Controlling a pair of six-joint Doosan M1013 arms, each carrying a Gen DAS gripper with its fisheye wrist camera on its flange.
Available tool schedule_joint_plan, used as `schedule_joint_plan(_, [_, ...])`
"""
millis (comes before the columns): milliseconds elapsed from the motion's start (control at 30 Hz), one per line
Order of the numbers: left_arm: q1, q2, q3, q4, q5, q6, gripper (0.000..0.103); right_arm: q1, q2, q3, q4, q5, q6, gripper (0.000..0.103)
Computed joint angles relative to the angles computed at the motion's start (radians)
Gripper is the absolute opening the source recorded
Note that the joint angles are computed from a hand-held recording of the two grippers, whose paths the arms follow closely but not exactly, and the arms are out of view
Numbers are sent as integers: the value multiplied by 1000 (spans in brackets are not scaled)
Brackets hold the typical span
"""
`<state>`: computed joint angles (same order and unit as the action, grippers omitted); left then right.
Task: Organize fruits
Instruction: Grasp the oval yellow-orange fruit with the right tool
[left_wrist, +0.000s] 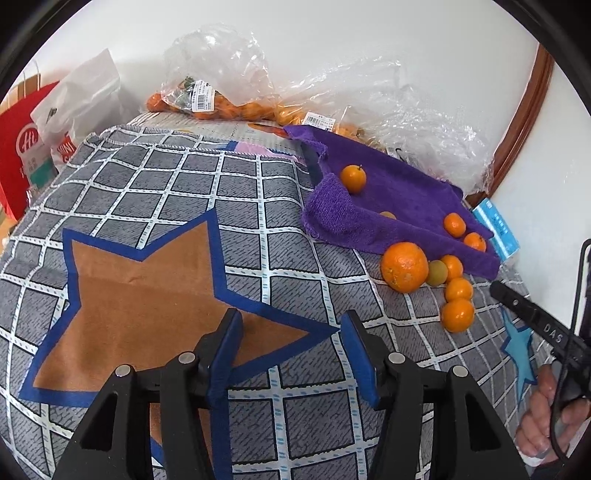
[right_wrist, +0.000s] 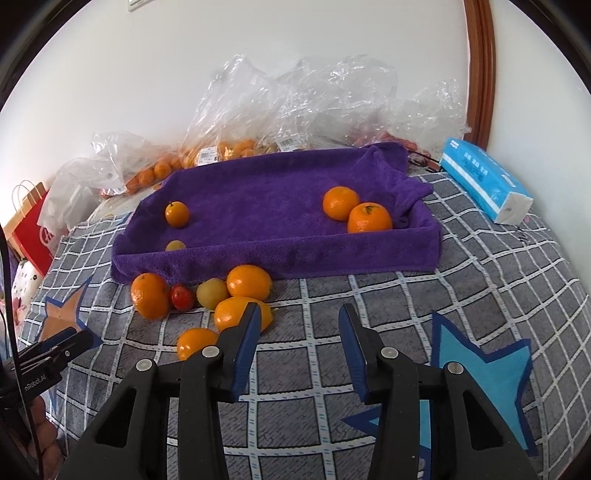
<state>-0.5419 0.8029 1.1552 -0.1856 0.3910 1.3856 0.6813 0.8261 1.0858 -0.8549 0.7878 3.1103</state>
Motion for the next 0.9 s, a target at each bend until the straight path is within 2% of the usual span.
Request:
schedule_joint_plan(67, [2, 0, 1, -24, -6, 12, 53, -5, 0, 1, 12, -36, -11, 43])
schedule_joint_plan(200, [-2, 2, -3, 15, -2, -16, 53, -13, 16, -25, 47, -83, -47, 43])
schedule_joint_plan(400, [-3, 2, -4, 37, -3, -46, 53, -31, 54, -91, 190, -77, -178, 45])
schedule_joint_plan(533, [-2, 2, -3, 19, -6, -33, 53, -40, 62, -92, 228, -90, -196, 48])
schedule_joint_plan(633, [-1, 2, -2, 14, -7, -28, 53, -49, 57, -75, 255, -129, -168, 48])
schedule_joint_plan(700, [-1, 2, -2, 13, -8, -28, 53, -51, 52, -64, 243, -144, -150, 46])
schedule_joint_plan(833, [-1, 2, -2, 15, -7, -30, 53, -43, 42, -50, 175, -109, -98, 44])
schedule_joint_plan(900, [-1, 2, -2, 18, -7, -31, 53, -40, 27, -27, 138, -104, -67, 37])
